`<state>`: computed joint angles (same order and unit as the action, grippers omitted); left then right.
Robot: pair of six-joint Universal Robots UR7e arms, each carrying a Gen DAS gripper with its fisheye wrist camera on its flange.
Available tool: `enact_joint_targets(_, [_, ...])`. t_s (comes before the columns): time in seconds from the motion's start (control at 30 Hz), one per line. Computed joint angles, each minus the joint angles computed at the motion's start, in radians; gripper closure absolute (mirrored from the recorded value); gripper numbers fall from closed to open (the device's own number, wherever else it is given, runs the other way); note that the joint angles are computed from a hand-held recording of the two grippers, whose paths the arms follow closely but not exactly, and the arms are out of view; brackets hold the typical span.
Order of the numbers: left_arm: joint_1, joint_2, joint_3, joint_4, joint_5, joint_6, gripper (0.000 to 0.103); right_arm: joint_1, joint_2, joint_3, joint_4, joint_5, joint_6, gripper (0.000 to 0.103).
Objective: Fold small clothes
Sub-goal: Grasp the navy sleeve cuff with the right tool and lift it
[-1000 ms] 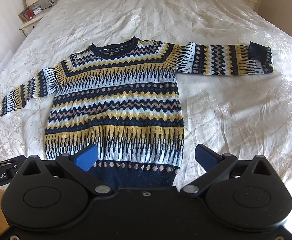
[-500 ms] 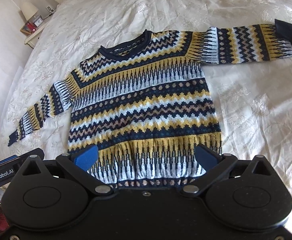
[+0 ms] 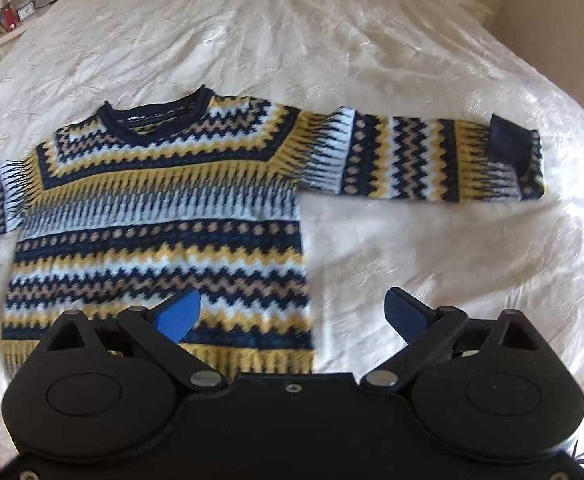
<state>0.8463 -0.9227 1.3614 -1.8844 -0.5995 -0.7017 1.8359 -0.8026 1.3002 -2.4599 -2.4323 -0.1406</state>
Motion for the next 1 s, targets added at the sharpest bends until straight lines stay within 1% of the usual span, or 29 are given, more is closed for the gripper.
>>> enact_joint_targets(0.03, [-0.001,0.007,-0.007,0.008,0.005,-0.011,0.024,-0.011,0.010,-0.022,-0.007,-0.010,-0.030,0.014])
enact_joint_targets(0.07, [-0.001,0.015,-0.017,0.022,0.008,-0.028,0.028,-0.021,0.020,-0.043,-0.013,-0.018,-0.059,0.019])
enact_joint_targets(0.1, [-0.001,0.021,-0.028,0.040,0.009,-0.049,0.030,-0.032,0.030,-0.063,-0.023,-0.022,-0.091,0.027])
enact_joint_targets(0.17, [-0.003,0.034,-0.049,0.087,0.011,-0.114,0.033,-0.054,0.054,-0.111,-0.046,-0.039,-0.166,0.036])
enact_joint_targets(0.2, [-0.004,0.039,-0.055,0.098,0.010,-0.140,0.035,-0.064,0.068,-0.137,-0.054,-0.052,-0.199,0.038])
enact_joint_targets(0.3, [-0.006,0.052,-0.065,0.102,0.001,-0.184,0.037,-0.093,0.120,-0.214,-0.145,-0.087,-0.330,0.038])
enact_joint_targets(0.4, [-0.008,0.083,-0.099,0.155,0.015,-0.251,0.038,-0.124,0.185,-0.312,-0.251,-0.115,-0.476,0.038])
enact_joint_targets(0.5, [-0.011,0.116,-0.142,0.214,0.029,-0.314,0.038,-0.153,0.259,-0.424,-0.383,-0.132,-0.621,0.038])
enact_joint_targets(0.67, [-0.019,0.164,-0.204,0.295,0.046,-0.397,0.038,-0.198,0.359,-0.596,-0.515,-0.118,-0.767,0.039])
enact_joint_targets(0.77, [-0.023,0.196,-0.248,0.348,0.042,-0.432,0.038,-0.220,0.393,-0.661,-0.537,-0.089,-0.812,0.044])
enact_joint_targets(0.83, [-0.027,0.214,-0.272,0.376,0.038,-0.447,0.038,-0.231,0.410,-0.691,-0.543,-0.079,-0.831,0.044])
enact_joint_targets(0.9, [-0.029,0.230,-0.291,0.399,0.038,-0.457,0.038,-0.240,0.428,-0.721,-0.533,-0.077,-0.833,0.044])
enact_joint_targets(1.0, [-0.032,0.253,-0.320,0.430,0.034,-0.464,0.038,-0.254,0.442,-0.751,-0.501,-0.063,-0.815,0.044])
